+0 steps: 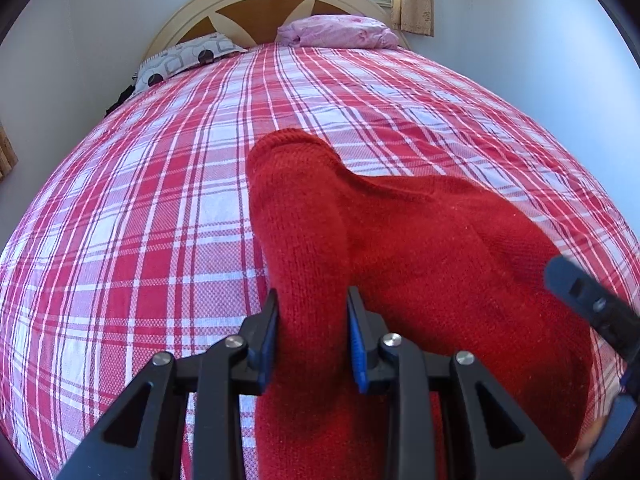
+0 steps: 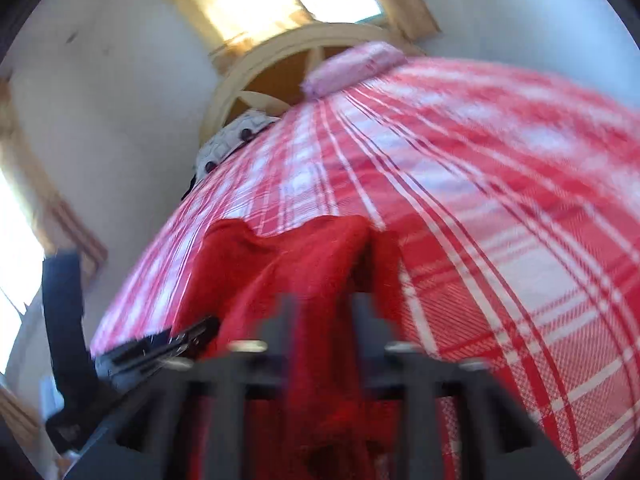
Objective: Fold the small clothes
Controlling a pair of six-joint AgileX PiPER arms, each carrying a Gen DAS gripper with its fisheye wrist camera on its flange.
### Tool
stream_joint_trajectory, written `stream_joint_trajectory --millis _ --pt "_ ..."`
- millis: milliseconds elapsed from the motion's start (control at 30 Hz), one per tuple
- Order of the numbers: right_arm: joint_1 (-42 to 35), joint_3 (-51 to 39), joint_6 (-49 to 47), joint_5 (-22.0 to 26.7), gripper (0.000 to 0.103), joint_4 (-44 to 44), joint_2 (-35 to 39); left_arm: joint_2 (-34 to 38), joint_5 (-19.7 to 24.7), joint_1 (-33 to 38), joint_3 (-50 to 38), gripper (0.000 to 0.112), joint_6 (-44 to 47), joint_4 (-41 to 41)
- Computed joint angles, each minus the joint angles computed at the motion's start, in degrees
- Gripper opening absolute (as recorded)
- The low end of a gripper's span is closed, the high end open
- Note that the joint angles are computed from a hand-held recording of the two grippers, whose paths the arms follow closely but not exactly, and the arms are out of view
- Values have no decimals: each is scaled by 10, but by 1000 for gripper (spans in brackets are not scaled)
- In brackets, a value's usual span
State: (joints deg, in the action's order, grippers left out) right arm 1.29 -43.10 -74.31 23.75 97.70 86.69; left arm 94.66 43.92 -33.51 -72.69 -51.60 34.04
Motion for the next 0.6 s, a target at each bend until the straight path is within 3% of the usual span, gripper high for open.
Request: stream_joint_trajectory --millis 67,133,267,300,333,400,600 --pt "-20 -12 8 31 79 -2 24 4 3 -6 -1 32 -10 13" --pt "-32 -51 85 69 79 -84 70 4 1 -7 1 32 -12 14" --pt "12 -67 100 15 79 -124 76 8 -2 -4 2 32 -14 15" --pt "21 -73 101 14 76 -136 80 11 2 -8 0 32 -20 24" --pt "22 -74 89 26 54 -131 82 11 4 -10 1 32 -22 29" --pt "21 -70 81 45 44 -121 83 11 10 -13 -1 32 -24 35" --pt "102 -32 97 -104 35 -142 9 -9 18 -18 6 32 -24 34"
